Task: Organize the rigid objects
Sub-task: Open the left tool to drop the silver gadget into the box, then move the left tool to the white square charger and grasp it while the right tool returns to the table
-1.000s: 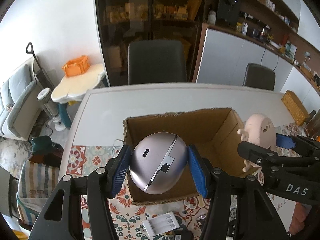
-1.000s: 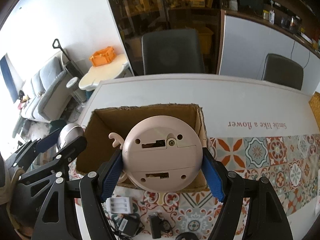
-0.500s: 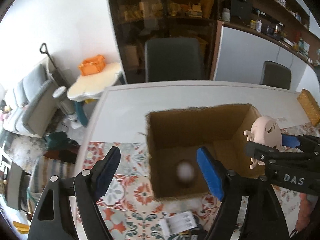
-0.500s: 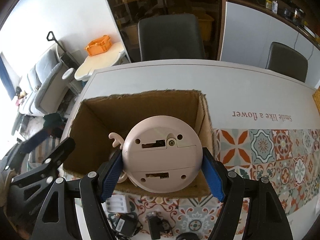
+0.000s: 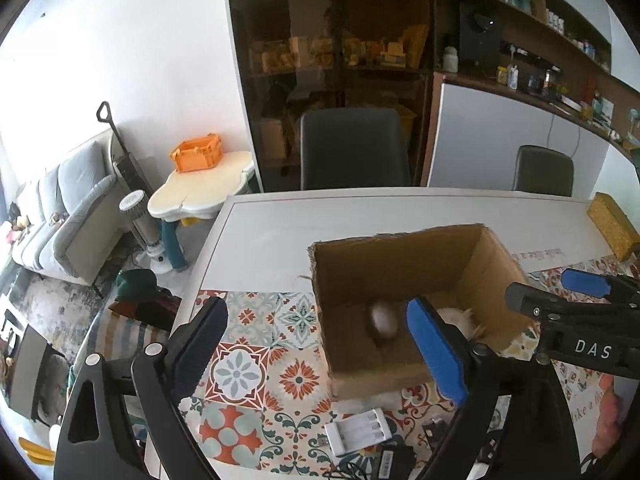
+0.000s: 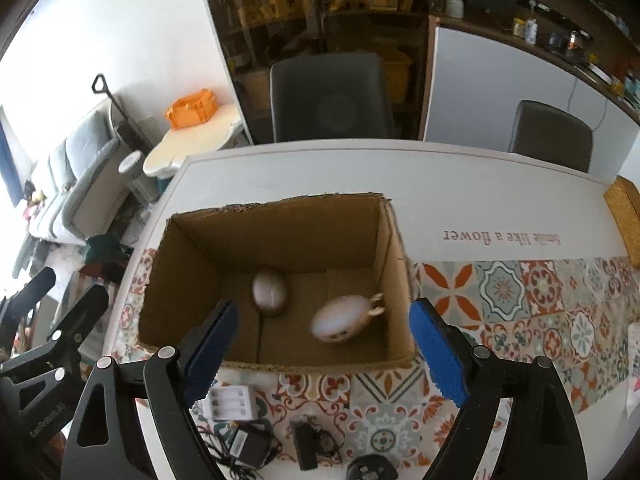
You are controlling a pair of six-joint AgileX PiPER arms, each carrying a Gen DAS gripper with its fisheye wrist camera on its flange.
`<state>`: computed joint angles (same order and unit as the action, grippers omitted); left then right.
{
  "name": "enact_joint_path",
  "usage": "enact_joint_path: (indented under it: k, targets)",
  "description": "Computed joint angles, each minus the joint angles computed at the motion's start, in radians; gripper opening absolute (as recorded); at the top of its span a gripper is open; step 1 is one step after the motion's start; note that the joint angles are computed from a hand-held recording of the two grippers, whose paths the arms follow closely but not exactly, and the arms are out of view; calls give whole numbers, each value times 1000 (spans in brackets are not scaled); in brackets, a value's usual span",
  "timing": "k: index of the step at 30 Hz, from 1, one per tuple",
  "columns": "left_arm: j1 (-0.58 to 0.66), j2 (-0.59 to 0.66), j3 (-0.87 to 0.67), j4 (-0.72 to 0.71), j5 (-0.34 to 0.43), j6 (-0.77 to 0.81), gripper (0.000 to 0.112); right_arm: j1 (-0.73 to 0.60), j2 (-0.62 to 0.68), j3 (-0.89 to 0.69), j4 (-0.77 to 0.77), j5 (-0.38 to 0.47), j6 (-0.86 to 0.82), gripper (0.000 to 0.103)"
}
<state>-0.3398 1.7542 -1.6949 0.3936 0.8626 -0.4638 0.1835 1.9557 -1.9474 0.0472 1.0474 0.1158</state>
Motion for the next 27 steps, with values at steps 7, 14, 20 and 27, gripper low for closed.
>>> enact_joint_path:
  k: [7, 14, 20, 27]
  targets:
    - [-56, -103, 103, 31, -22, -50, 97, -10, -191, 235, -10, -102, 7, 87]
    - [-121, -204, 208, 72, -31, -117, 97, -19, -362, 415, -18, -166, 12, 87]
    - [-180, -259, 278, 92, -24, -159, 97, -19, -463, 538, -60, -197, 50, 87]
    - [-238, -296, 353, 90, -43, -186, 97, -50, -571, 674, -63, -221, 72, 87]
